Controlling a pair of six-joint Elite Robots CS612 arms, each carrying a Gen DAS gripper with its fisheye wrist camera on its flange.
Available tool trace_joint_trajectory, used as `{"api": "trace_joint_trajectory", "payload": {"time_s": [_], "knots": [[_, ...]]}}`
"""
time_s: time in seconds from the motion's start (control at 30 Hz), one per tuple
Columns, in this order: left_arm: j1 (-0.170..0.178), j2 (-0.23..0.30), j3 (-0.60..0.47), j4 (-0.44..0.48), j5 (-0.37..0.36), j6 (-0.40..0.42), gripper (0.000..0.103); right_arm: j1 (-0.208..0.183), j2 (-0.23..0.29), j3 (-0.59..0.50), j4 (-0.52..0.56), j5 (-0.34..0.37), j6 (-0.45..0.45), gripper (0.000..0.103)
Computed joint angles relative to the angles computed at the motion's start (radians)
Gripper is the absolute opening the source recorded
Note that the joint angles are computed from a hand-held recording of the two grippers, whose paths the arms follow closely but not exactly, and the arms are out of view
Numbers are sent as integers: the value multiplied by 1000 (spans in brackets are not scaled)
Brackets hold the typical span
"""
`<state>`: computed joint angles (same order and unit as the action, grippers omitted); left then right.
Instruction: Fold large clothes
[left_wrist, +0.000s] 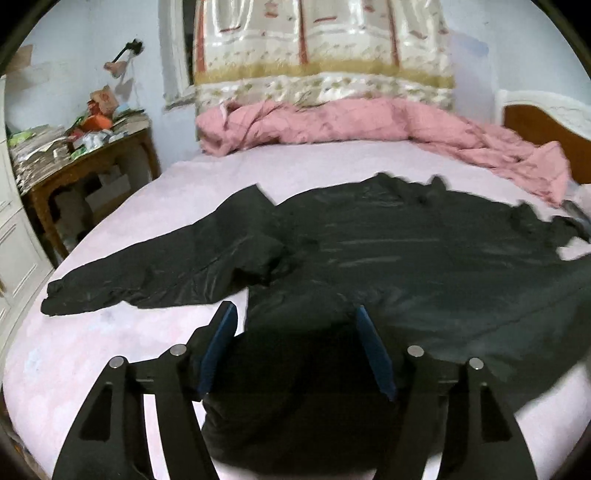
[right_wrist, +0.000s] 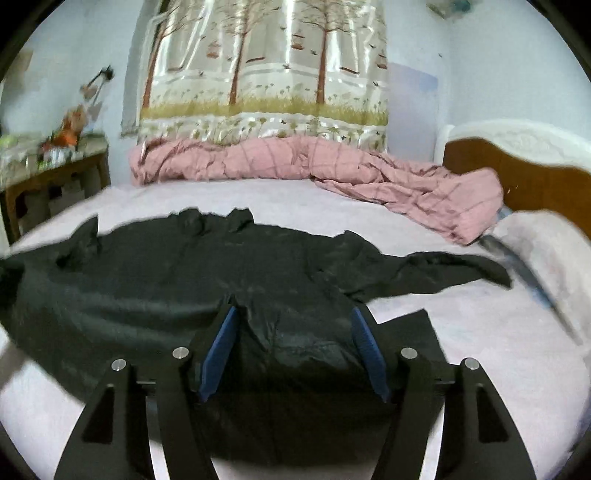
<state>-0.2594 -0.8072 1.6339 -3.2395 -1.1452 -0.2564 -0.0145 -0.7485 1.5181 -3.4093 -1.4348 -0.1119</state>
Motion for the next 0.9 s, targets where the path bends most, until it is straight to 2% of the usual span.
{"api": "trace_joint_trajectory", "payload": {"time_s": [0.07, 0.13, 0.23, 0.27, 0.3, 0.37, 0.4, 0.43, 0.53, 0.57, 0.67, 0.7, 0.73, 0.77, 0.8, 0.83, 0.87, 0.9], "knots": [[17, 32, -44, 20, -45, -1, 67, 0, 34, -63, 71, 0, 19, 66], [26, 55, -76, 31, -60, 2, 68, 3, 62, -110, 107, -36, 23, 66], [35, 58, -75, 7, -99, -6, 67, -3, 70, -117, 94, -53, 36, 66], [37, 52, -58, -31, -117, -9, 71, -9, 65, -104, 77, -41, 46, 66], [36, 44, -33, -88, -130, -12, 83, -20, 54, -80, 46, -15, 63, 66], [30, 27, 18, -182, -139, -12, 103, -40, 31, -28, -21, 27, 82, 74], [27, 17, 44, -222, -142, -6, 103, -45, 21, -5, -51, 27, 86, 84], [26, 6, 62, -233, -145, 0, 103, -50, 12, 18, -83, 23, 88, 87], [22, -21, 88, -171, -135, -4, 103, -67, -11, 62, -105, 23, 84, 87], [28, -25, 88, -142, -159, -18, 103, -73, -15, 67, -88, 38, 85, 87], [64, -16, 60, -40, -318, -76, 103, -86, -13, 55, 6, 86, 83, 87], [70, -9, 51, -32, -333, -93, 101, -90, -7, 41, 67, 112, 79, 87], [74, -1, 46, -54, -348, -104, 95, -93, 0, 27, 111, 143, 80, 87], [75, 3, 45, -76, -353, -109, 68, -99, 10, 8, 161, 190, 92, 87], [73, 5, 37, -72, -335, -102, 36, -109, 20, -6, 187, 253, 104, 87], [68, 5, 26, -55, -306, -79, 24, -116, 34, -27, 210, 315, 131, 87], [63, 8, 16, -57, -285, -51, 10, -118, 42, -38, 215, 335, 152, 87], [59, 12, 8, -75, -263, -23, 6, -114, 47, -48, 203, 313, 169, 70]]}}
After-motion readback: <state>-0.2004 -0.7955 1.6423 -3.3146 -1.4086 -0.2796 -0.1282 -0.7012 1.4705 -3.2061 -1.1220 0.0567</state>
